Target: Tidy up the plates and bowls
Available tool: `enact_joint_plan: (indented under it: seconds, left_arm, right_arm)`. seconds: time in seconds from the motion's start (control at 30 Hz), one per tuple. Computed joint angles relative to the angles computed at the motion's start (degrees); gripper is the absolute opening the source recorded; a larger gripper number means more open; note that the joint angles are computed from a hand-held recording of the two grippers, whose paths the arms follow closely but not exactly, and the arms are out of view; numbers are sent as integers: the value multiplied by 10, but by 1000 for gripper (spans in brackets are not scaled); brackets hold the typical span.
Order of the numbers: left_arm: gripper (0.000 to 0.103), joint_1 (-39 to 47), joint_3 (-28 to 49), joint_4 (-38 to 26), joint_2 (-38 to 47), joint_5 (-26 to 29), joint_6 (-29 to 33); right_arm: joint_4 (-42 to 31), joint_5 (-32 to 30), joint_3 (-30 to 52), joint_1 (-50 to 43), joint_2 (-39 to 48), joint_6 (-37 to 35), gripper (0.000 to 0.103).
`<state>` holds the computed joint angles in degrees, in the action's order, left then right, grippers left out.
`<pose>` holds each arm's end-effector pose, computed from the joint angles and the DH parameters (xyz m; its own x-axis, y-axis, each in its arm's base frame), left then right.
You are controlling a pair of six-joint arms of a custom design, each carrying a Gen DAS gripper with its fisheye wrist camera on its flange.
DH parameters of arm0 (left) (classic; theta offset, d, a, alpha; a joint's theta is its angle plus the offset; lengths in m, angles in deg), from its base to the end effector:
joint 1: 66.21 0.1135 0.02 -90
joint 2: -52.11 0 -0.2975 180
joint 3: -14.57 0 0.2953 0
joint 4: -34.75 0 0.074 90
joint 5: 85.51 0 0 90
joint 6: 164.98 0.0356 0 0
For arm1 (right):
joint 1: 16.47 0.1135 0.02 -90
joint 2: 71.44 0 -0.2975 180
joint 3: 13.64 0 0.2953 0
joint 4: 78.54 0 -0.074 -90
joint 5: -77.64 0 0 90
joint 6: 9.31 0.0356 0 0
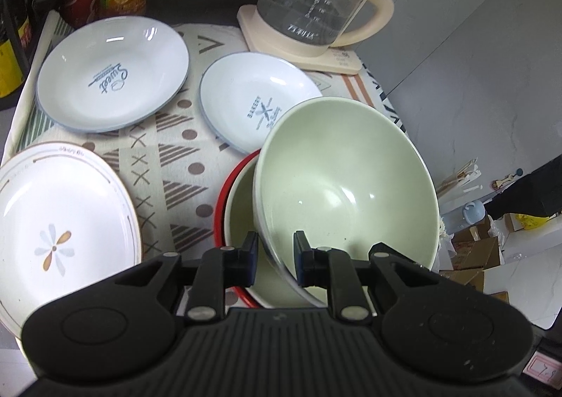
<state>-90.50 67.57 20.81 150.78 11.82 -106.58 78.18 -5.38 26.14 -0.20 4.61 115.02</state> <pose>0.2957 -0.1384 0.1021 -0.9143 -0.1576 -0.3732 -0.0144 0.9333 -0.3588 0.2333 0.0636 0.1333 -0.8069 0.3476 -0.4776 0.2859 0.9373 0.1993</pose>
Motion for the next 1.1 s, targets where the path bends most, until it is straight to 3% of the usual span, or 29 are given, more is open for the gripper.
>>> enact_joint_plan:
  seconds: [0.53, 0.87, 1.1]
  left_arm:
    - [26, 19, 7, -23, 3, 10, 15]
    - [28, 41, -18, -6, -26, 9, 10]
    - [46, 54, -52, -1, -68, 2, 13]
  right_arm:
    - [0, -2, 10, -1, 25, -2, 26]
    - [-17, 16, 0, -3, -6, 2, 30]
    - [-21, 10, -26, -11, -34, 12, 30]
